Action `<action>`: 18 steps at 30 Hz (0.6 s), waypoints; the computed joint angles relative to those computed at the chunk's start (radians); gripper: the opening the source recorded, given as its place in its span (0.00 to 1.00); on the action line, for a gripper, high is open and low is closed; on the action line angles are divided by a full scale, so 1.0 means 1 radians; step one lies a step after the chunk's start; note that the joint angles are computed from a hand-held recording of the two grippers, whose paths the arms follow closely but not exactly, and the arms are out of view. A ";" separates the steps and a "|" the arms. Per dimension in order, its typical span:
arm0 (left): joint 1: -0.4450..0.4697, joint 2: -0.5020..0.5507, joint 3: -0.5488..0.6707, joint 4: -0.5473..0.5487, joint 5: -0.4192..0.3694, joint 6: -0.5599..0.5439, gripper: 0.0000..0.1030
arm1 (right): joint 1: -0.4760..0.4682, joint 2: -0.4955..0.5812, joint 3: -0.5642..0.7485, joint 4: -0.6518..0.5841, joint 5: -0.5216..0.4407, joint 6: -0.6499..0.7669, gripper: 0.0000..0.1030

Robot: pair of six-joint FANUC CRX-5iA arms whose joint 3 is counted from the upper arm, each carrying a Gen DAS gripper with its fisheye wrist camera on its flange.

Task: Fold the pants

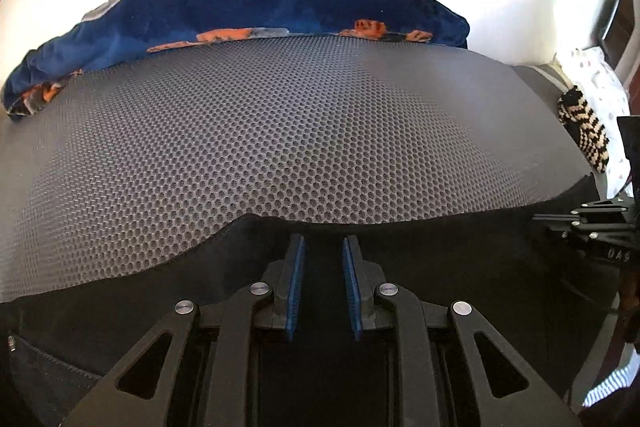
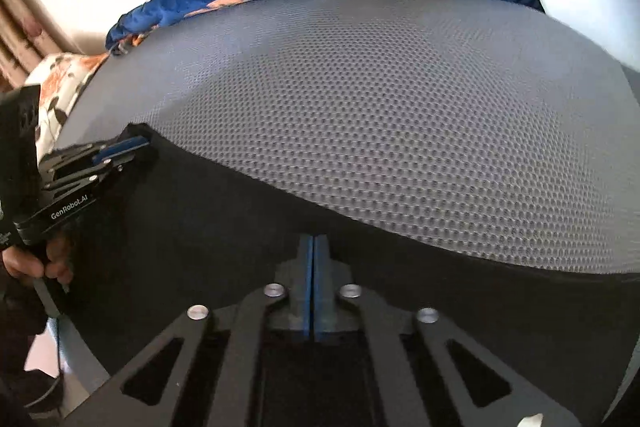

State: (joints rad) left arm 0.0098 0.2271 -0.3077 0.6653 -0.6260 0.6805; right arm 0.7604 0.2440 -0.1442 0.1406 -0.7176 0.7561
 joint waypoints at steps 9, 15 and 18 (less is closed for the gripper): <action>-0.099 -0.071 -0.091 0.129 -0.030 -0.208 0.23 | -0.014 -0.190 -0.241 0.249 -0.028 -0.357 0.30; -0.182 -0.037 -0.067 0.090 -0.030 -0.200 0.23 | -0.103 -0.283 -0.372 0.298 -0.099 -0.483 0.22; -0.204 -0.001 -0.022 0.013 -0.029 -0.134 0.24 | -0.166 -0.322 -0.424 0.293 -0.048 -0.484 0.04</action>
